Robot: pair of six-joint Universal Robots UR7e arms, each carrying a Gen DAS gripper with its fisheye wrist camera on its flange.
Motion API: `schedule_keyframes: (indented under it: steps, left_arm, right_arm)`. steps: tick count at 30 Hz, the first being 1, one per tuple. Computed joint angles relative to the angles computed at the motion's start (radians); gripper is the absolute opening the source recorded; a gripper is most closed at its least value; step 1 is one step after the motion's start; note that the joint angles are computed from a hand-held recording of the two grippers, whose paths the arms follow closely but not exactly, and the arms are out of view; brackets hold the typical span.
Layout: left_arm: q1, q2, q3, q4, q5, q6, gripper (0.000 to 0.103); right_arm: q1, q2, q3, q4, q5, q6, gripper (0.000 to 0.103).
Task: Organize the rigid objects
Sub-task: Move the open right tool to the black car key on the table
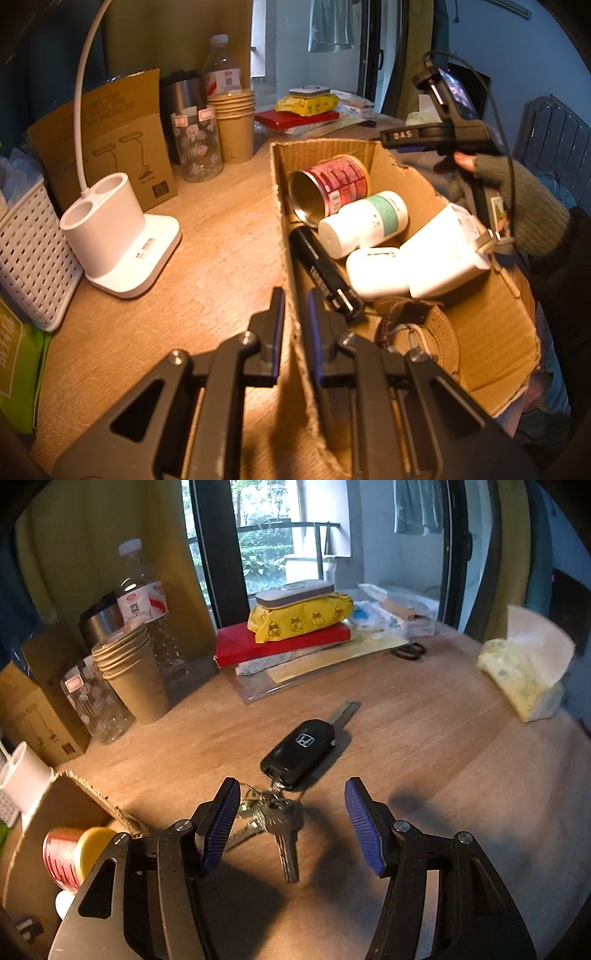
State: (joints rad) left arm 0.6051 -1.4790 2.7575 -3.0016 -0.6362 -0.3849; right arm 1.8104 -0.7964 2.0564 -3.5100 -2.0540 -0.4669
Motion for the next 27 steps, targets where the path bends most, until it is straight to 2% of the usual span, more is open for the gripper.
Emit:
schedule_keyframes:
  steps: [3, 7, 11, 20, 24, 27]
  left_arm:
    - [0.008, -0.001, -0.003, -0.007, -0.011, 0.005, 0.014]
    - [0.003, 0.001, -0.001, -0.004, -0.010, 0.001, 0.014]
    - [0.004, -0.001, -0.001, -0.004, -0.012, 0.002, 0.014]
    - [0.005, -0.004, -0.001, -0.001, -0.012, 0.002, 0.014]
    - [0.005, -0.004, -0.001, -0.002, -0.013, 0.003, 0.014]
    - [0.005, -0.004, 0.000, -0.001, -0.012, 0.002, 0.014]
  right_arm:
    - [-0.009, 0.011, -0.025, 0.011, -0.009, 0.020, 0.063]
    - [-0.032, 0.005, -0.054, 0.095, 0.040, 0.066, 0.063]
    - [-0.042, 0.019, -0.095, 0.138, 0.042, 0.092, 0.063]
    - [-0.035, 0.058, -0.158, 0.185, 0.015, 0.069, 0.063]
    - [-0.022, 0.082, -0.188, 0.200, -0.029, 0.052, 0.063]
    - [-0.002, 0.114, -0.216, 0.190, -0.098, 0.016, 0.063]
